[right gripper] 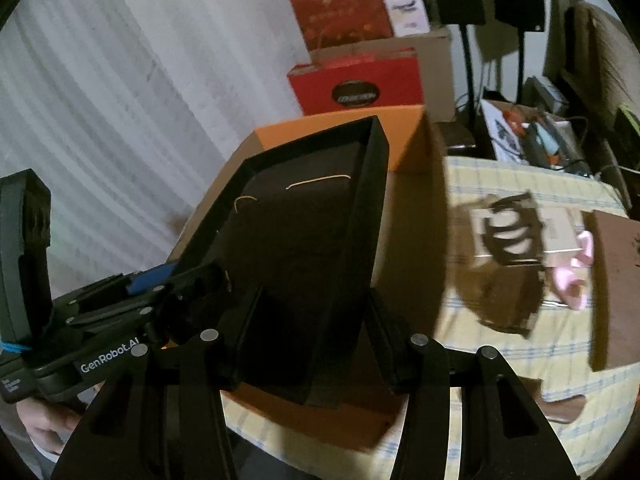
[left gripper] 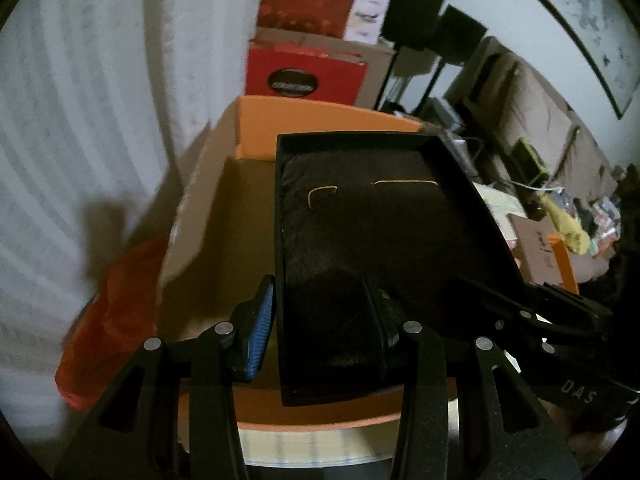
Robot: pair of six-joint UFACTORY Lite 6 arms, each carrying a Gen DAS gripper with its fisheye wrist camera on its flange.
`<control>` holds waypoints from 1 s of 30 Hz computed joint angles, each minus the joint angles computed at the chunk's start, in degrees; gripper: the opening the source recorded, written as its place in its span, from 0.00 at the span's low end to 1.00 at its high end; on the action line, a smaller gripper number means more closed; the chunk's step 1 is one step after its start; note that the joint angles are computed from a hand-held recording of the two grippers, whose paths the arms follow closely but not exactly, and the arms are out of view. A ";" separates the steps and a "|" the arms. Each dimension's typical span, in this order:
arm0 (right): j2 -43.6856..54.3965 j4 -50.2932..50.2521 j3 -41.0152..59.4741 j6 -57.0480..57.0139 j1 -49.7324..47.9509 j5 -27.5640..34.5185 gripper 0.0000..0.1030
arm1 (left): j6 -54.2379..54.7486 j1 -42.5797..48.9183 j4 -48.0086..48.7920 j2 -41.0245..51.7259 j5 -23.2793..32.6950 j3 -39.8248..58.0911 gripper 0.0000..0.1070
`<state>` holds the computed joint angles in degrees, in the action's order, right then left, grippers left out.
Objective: Organize objects
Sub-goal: 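Lower the black tray into the cardboard box with the left gripper and release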
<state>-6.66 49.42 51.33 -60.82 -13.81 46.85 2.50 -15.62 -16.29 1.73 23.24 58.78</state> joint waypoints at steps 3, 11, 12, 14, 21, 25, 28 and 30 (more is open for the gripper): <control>3.46 -0.72 0.90 2.78 3.87 -2.25 0.49 | 0.20 1.64 1.83 1.86 -0.83 -0.32 0.36; 10.80 -4.05 3.97 7.30 7.01 -5.58 0.49 | 1.09 2.09 4.63 10.32 -0.85 3.63 0.36; 11.87 -4.86 4.85 8.06 7.69 -6.18 0.49 | -1.05 1.54 7.14 11.47 -0.84 4.42 0.36; 12.45 -6.47 5.39 9.82 9.03 -7.00 0.49 | -6.28 0.43 13.17 12.90 -0.51 5.73 0.36; 15.82 -12.82 6.52 14.75 13.08 -7.71 0.50 | -5.78 0.62 14.02 13.99 0.32 6.92 0.35; 13.44 -13.93 4.52 15.20 14.11 -10.50 0.47 | -9.71 -0.18 18.23 12.91 0.05 6.24 0.35; 12.05 -15.32 4.49 15.98 13.97 -10.90 0.50 | -7.43 0.27 15.32 12.10 -0.35 5.42 0.35; 10.91 -14.56 4.24 14.64 12.76 -10.30 0.50 | -6.04 0.68 13.76 11.83 -0.35 5.33 0.36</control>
